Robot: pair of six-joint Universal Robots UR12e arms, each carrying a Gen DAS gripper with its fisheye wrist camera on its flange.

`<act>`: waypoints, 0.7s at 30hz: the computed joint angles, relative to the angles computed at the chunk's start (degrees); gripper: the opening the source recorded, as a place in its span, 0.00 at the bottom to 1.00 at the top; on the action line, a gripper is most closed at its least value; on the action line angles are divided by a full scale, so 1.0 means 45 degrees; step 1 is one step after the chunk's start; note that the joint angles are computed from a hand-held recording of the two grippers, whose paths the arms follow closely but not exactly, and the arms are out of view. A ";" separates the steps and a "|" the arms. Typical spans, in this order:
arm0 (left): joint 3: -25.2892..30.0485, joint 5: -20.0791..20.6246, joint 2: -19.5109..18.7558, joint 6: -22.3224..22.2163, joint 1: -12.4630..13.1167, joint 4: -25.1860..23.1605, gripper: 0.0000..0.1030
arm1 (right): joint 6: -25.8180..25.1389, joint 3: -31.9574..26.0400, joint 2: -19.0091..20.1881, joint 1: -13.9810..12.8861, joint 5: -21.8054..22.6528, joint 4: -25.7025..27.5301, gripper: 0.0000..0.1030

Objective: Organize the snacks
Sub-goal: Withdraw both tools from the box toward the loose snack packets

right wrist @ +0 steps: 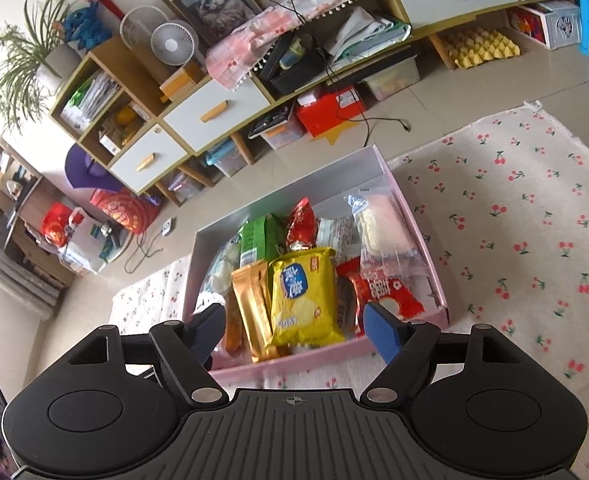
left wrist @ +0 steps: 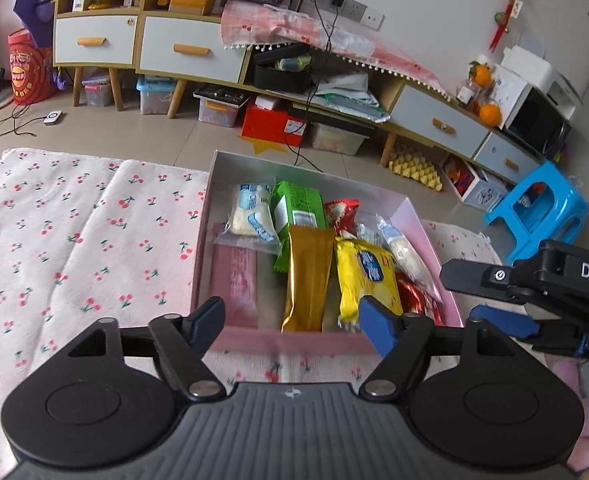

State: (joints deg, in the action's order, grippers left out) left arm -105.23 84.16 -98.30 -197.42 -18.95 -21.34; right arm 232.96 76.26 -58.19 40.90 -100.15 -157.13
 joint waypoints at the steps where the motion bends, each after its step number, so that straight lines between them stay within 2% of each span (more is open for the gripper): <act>1: -0.0031 0.0016 0.0086 0.0109 -0.0020 -0.0111 0.74 | -0.0009 0.0053 -0.0074 0.0028 -0.0037 0.0088 0.79; 8: -0.0261 0.0093 0.0602 0.0652 -0.0121 -0.0715 0.88 | -0.0065 0.0366 -0.0564 0.0236 -0.0215 0.0911 0.83; 14: -0.0454 0.0147 0.0864 0.0980 -0.0245 -0.1131 0.96 | -0.0240 0.0742 -0.0883 0.0344 0.0006 0.1359 0.84; 18: -0.0786 -0.0132 0.1015 0.0926 -0.0238 -0.1031 0.97 | -0.0029 0.1140 -0.1052 0.0387 0.0142 0.1555 0.86; 21: -0.0970 -0.0436 0.1118 0.0873 -0.0214 -0.1268 0.97 | 0.0315 0.1257 -0.1187 0.0328 0.0470 0.2585 0.86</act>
State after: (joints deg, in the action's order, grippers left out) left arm -109.59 82.19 -93.27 -193.49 -19.91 -27.05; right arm 234.37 81.92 -63.53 42.38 -98.03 -145.50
